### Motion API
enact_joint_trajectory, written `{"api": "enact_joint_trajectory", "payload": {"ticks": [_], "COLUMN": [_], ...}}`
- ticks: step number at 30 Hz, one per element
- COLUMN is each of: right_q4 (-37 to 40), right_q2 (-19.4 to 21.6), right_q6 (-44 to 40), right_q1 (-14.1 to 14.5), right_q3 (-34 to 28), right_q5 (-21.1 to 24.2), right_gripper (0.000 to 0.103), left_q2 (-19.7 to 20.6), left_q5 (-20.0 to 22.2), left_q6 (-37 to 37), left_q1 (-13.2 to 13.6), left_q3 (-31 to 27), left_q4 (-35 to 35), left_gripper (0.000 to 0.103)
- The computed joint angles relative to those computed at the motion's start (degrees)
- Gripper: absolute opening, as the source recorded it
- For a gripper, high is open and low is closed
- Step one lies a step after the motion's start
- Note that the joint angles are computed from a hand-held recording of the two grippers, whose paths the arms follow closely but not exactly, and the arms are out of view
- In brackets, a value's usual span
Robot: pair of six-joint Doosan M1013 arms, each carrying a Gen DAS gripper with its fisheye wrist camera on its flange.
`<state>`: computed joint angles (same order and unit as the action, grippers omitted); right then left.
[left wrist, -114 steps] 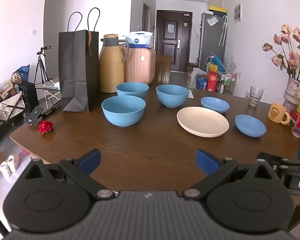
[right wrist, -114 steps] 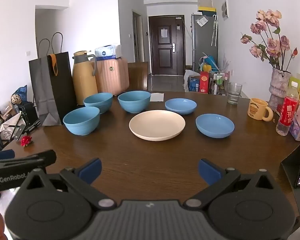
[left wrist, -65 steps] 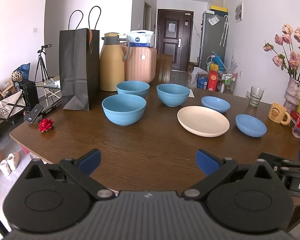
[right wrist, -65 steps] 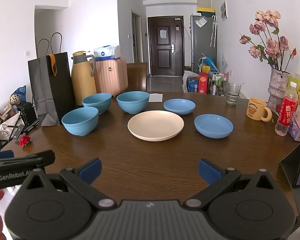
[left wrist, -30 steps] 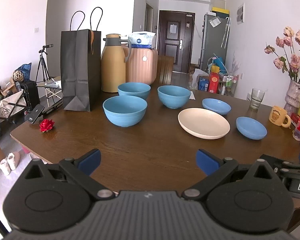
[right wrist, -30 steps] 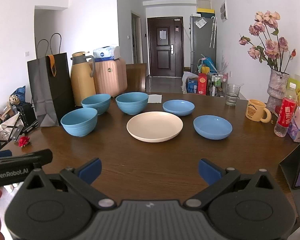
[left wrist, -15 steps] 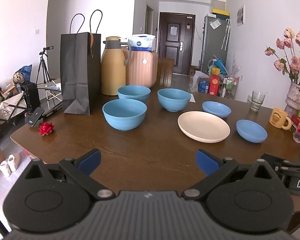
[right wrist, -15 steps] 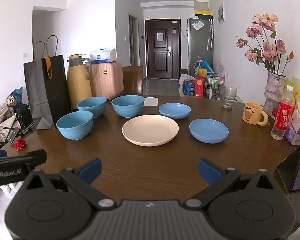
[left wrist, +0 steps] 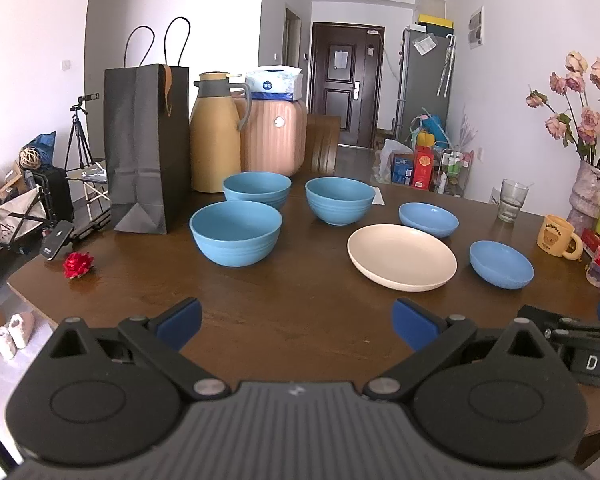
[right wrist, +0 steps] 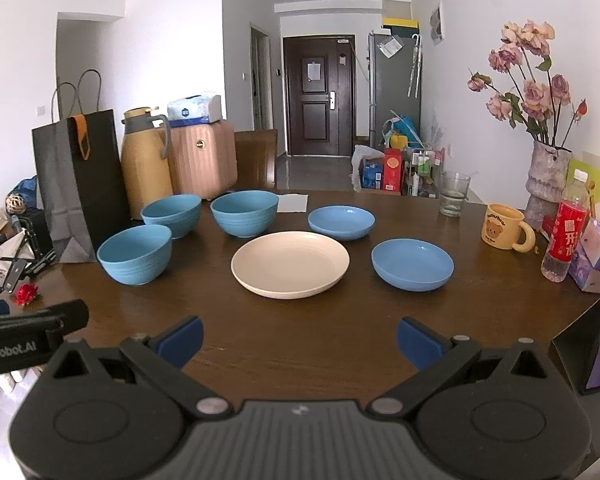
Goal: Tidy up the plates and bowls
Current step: 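Move the left tool toward the cream plate rim while the right tool approaches its rim too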
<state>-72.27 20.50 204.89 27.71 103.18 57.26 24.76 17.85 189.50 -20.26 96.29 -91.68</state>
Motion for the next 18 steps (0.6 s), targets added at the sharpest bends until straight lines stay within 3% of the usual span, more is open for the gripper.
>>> {"api": "enact_joint_trajectory", "payload": {"ticks": [8, 18], "right_q4": [0.5, 1.1], "right_q2": [0.2, 0.8], "right_q6": [-0.6, -1.5], "right_q1": [-1.9, -4.5], "right_q3": [-0.2, -0.6], "right_q5": [-0.9, -2.6], "right_gripper": [0.103, 0.103], "left_q2": [1.5, 3.7], "left_q5": [-0.2, -1.1], "left_q6": [-3.4, -11.5], "left_q1": [-0.8, -2.2], "left_q3": [-2.1, -5.6], "left_q4": [2.8, 11.3], "left_gripper": [0.103, 0.103]}}
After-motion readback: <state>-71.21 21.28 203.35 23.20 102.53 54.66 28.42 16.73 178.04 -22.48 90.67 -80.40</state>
